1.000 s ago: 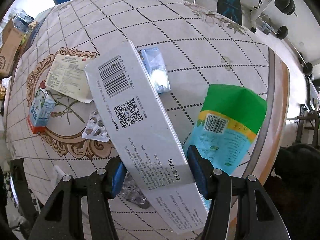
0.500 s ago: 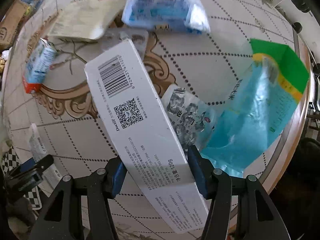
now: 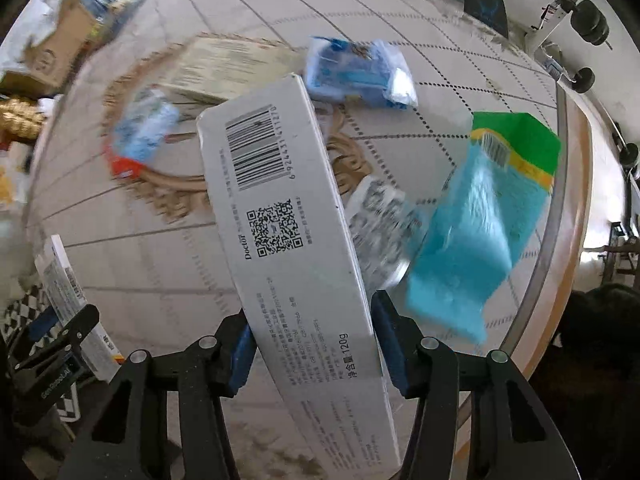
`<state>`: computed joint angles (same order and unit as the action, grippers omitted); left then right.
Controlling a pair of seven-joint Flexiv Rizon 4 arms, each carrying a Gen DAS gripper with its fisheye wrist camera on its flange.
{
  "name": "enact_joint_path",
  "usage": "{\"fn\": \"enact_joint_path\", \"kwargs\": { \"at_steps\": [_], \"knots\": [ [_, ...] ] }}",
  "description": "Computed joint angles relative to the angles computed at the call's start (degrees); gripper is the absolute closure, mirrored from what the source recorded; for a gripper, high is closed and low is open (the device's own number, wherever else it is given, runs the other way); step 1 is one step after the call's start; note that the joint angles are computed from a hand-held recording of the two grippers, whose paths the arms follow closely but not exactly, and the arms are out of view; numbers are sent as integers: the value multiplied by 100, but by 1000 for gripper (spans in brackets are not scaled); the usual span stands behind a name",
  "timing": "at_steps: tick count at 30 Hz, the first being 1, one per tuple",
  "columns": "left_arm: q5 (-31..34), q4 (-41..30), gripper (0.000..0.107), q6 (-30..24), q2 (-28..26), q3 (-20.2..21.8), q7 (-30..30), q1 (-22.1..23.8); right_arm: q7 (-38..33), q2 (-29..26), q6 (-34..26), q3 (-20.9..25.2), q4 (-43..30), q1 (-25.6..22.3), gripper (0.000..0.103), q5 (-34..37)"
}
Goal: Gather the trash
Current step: 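Carry the leaflet and long white box over the bin and release both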
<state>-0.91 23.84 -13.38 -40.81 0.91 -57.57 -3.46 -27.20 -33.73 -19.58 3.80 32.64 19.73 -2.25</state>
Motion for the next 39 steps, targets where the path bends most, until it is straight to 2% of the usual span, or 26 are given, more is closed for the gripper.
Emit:
{"fn": "enact_joint_path", "kwargs": {
  "at_steps": [1, 4, 7, 8, 11, 14, 17, 20, 25, 28, 29, 31, 36, 39],
  "knots": [
    [-55, 313, 32, 175, 215, -37, 100, 89, 120, 17, 21, -15, -48, 161, 47, -89],
    [-377, 611, 32, 412, 496, -129, 634, 652, 502, 148, 163, 1, -9, 538, 47, -226],
    [-649, 86, 32, 194, 318, -183, 1017, 1098, 1037, 92, 228, 39, -235, 1080, 47, -348],
    [-733, 159, 32, 205, 367, -195, 1167, 1264, 1167, 120, 329, 55, -163, 1197, 47, -364],
    [-943, 760, 32, 400, 716, -175, 1654, 1724, 1606, -191, 260, 99, -684, 1694, 47, -405],
    [-1037, 1016, 32, 327, 823, -84, 2073, 2084, 2009, -523, 369, 175, -1025, 2084, 48, -264],
    [-948, 1314, 32, 149, 858, 60, 2385, 2323, 2280, -706, 627, 286, -1016, 2297, 48, 13],
    [-782, 1311, 32, -286, 645, 197, 2410, 2470, 2475, -751, 1137, 461, -530, 2406, 48, 391],
    [-425, 1256, 32, -932, 24, 341, 2087, 2541, 2613, -630, 2347, 800, 974, 2363, 48, 1018],
    [-250, 1727, 32, -712, -203, 384, 1950, 2482, 2573, -637, 3298, 1008, 1951, 2252, 48, 1383],
    [-201, 1853, 32, -624, -277, 393, 1919, 2454, 2527, -676, 3782, 1092, 2362, 2187, 48, 1573],
    [-103, 2098, 32, -455, -520, 418, 1798, 2375, 2492, -807, 4384, 1192, 2827, 2114, 48, 1767],
    [51, 2233, 31, -397, -1303, 413, 1660, 2216, 2004, -1404, 5446, 1453, 3384, 1846, 48, 2137],
    [151, 2388, 26, -69, -1563, 442, 1697, 2150, 1563, -1823, 5629, 1601, 3375, 1662, 48, 2232]
  ]
}}
